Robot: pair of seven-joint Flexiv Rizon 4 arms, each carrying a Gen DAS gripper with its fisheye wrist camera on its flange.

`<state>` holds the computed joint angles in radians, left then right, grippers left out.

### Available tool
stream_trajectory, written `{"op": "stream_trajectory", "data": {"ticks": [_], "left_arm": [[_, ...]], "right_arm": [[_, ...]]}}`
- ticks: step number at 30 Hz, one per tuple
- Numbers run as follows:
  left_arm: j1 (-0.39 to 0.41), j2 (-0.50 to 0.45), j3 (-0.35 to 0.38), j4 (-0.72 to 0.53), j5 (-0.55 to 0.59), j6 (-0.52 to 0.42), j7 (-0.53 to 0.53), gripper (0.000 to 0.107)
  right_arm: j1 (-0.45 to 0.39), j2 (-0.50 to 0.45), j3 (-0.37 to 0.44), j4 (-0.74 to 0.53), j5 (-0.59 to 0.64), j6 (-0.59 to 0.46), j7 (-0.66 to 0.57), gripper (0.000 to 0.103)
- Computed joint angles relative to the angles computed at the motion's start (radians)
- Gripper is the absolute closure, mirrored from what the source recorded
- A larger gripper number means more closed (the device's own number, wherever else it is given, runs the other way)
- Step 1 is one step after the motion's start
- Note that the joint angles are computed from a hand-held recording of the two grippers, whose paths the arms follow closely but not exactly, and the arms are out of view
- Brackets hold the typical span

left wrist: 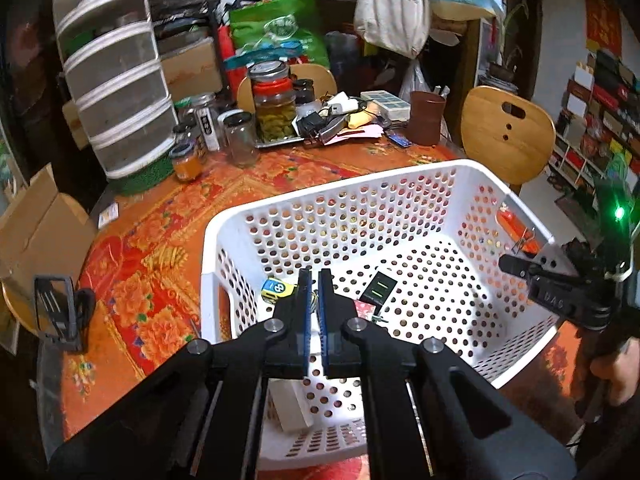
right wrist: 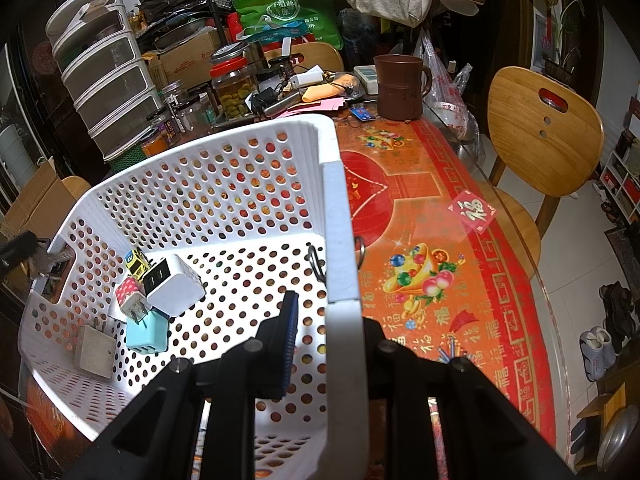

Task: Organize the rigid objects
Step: 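Carry the silver key over the basket and open the left tool, then grasp the thin silver metal rod with the left tool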

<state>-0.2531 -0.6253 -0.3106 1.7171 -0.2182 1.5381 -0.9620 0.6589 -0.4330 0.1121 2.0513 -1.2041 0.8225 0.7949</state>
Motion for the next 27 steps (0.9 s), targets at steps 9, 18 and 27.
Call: {"op": "stream_trajectory", "data": {"ticks": [9, 18, 27], "left_arm": [[0.243, 0.010, -0.213, 0.095, 0.009, 0.140, -0.011, 0.026], [0.202, -0.040, 0.014, -0.034, -0.066, -0.019, -0.147, 0.017], [0.023, -0.227, 0.255, -0.242, 0.000, -0.221, -0.298, 0.018]], "right_arm": [[0.002, -0.001, 0.001, -0.001, 0.000, 0.001, 0.002, 0.081], [-0.001, 0.002, 0.002, -0.002, 0.012, 0.004, -0.011, 0.081], [-0.003, 0.002, 0.001, -0.004, 0.016, 0.005, -0.021, 0.081]]}}
